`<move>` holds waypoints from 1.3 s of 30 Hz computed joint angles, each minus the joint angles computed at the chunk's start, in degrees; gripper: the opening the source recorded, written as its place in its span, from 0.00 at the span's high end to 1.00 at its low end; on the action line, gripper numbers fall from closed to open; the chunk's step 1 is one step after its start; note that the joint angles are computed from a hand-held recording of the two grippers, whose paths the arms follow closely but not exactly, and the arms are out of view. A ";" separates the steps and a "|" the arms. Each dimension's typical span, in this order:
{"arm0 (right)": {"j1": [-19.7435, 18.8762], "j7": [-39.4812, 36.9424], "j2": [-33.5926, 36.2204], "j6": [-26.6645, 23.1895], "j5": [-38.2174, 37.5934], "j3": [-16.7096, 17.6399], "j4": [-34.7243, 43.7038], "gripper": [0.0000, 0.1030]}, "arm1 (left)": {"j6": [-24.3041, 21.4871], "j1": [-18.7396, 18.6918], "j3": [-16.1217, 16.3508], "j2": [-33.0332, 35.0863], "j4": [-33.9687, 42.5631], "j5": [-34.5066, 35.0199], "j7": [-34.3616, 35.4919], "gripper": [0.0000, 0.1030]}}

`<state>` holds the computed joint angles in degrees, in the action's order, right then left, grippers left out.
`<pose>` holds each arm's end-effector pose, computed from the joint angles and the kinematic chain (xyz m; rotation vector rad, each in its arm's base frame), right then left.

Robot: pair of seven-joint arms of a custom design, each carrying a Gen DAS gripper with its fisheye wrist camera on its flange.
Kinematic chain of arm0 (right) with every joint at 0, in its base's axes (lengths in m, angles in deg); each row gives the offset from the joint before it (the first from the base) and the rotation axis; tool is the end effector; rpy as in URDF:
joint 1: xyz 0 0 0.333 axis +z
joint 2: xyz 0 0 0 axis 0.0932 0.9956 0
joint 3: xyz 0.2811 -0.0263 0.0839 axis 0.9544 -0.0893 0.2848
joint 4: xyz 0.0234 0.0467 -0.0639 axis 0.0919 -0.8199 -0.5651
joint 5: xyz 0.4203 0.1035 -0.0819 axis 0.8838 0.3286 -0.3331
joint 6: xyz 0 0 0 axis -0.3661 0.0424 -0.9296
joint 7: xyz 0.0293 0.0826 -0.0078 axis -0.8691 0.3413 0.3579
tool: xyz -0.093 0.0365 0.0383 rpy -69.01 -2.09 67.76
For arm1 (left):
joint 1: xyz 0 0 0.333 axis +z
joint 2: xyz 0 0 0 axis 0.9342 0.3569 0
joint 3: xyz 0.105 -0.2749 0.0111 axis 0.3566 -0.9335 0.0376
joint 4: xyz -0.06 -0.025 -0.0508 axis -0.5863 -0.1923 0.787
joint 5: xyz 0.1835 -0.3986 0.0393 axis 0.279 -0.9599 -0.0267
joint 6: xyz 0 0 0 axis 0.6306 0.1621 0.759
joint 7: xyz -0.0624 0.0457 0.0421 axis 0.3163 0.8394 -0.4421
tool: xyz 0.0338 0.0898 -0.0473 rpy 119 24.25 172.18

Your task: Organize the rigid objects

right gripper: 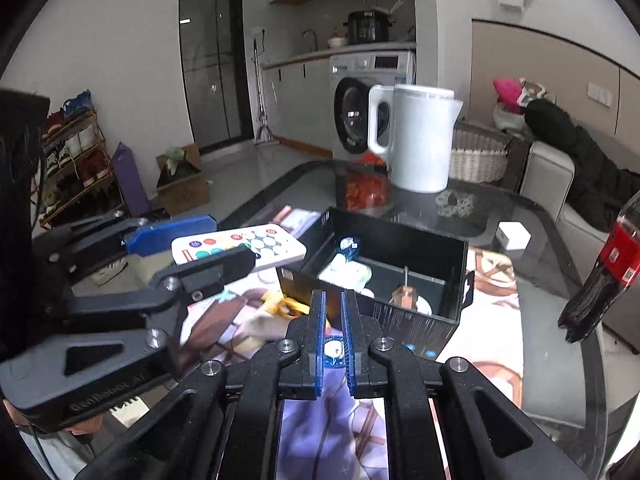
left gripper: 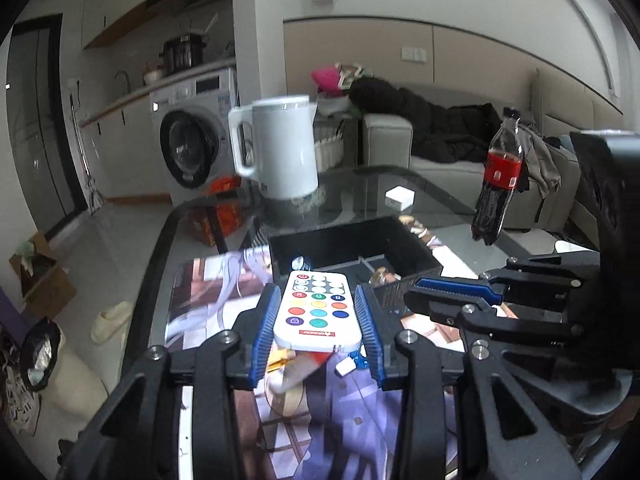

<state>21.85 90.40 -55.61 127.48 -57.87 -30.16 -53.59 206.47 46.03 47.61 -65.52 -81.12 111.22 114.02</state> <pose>0.6826 0.2676 0.4790 -1.9438 1.2552 -0.5915 0.6664 -0.3650 0.5056 -1.4175 1.9094 -0.9858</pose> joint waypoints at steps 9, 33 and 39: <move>-2.44 -5.97 9.45 -18.46 6.67 2.23 12.36 0.74 | -13.59 5.02 -3.95 1.65 1.25 -14.61 6.88 0.63; 0.73 -9.66 19.73 -29.53 2.63 0.14 26.41 0.41 | -22.75 5.38 -4.93 2.94 1.59 -19.79 14.51 0.45; 1.49 -10.91 19.88 -31.35 1.25 -0.32 26.19 0.69 | -26.26 5.26 -5.33 5.37 4.46 -20.33 15.71 0.47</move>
<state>23.34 79.49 -35.73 96.13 -56.62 -30.48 -27.39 180.21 51.29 42.28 -60.15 -76.66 90.89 129.73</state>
